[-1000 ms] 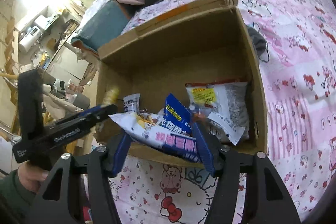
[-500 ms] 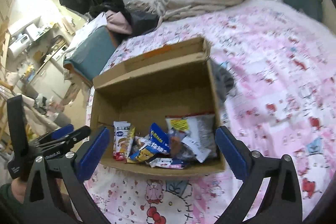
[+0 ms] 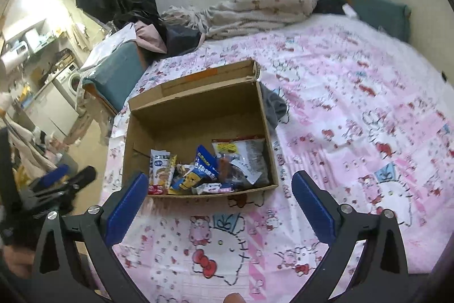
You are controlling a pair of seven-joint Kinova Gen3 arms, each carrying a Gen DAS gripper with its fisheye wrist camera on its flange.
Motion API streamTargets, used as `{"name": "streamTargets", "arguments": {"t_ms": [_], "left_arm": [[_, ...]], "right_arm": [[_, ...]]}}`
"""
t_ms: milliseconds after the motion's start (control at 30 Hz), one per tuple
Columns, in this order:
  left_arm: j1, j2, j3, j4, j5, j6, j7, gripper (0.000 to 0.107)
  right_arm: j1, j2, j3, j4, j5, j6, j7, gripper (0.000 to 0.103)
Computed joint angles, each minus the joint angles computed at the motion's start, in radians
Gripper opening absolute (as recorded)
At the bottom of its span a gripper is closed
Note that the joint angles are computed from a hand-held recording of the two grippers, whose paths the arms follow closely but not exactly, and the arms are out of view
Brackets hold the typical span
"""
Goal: Organize snacks
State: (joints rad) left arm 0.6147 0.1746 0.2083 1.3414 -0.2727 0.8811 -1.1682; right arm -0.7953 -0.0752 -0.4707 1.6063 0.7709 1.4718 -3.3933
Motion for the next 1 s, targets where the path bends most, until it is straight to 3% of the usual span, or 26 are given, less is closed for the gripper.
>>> {"name": "streamTargets", "arguments": {"t_ms": [133, 233, 400, 500, 567, 700, 1000], "left_arm": [[0.017, -0.076, 0.007, 0.114, -0.087, -0.093, 0.088, 0.103], [0.014, -0.095, 0.023, 0.134, -0.114, -0.089, 0.114, 0.103], [-0.023, -0.118, 0.041, 0.161, -0.069, -0.109, 0.101, 0.103], [-0.019, -0.104, 0.037, 0.151, -0.068, -0.074, 0.128, 0.103], [-0.023, -0.096, 0.046, 0.152, -0.091, -0.062, 0.153, 0.103], [-0.05, -0.098, 0.047, 0.157, -0.028, -0.07, 0.118, 0.103], [-0.049, -0.099, 0.043, 0.156, -0.007, -0.074, 0.106, 0.103]], "right_arm": [[-0.064, 0.053, -0.042, -0.023, 0.085, 0.103, -0.046, 0.103], [-0.124, 0.083, -0.031, -0.036, 0.138, 0.143, -0.038, 0.103], [-0.165, 0.079, 0.01, 0.003, 0.134, 0.09, -0.065, 0.103], [-0.164, 0.081, 0.025, 0.01, 0.117, 0.082, -0.086, 0.103], [-0.164, 0.088, 0.028, 0.005, 0.117, 0.093, -0.083, 0.103], [-0.167, 0.097, 0.039, 0.002, 0.105, 0.093, -0.084, 0.103], [-0.177, 0.104, 0.046, 0.003, 0.106, 0.084, -0.069, 0.103]]}}
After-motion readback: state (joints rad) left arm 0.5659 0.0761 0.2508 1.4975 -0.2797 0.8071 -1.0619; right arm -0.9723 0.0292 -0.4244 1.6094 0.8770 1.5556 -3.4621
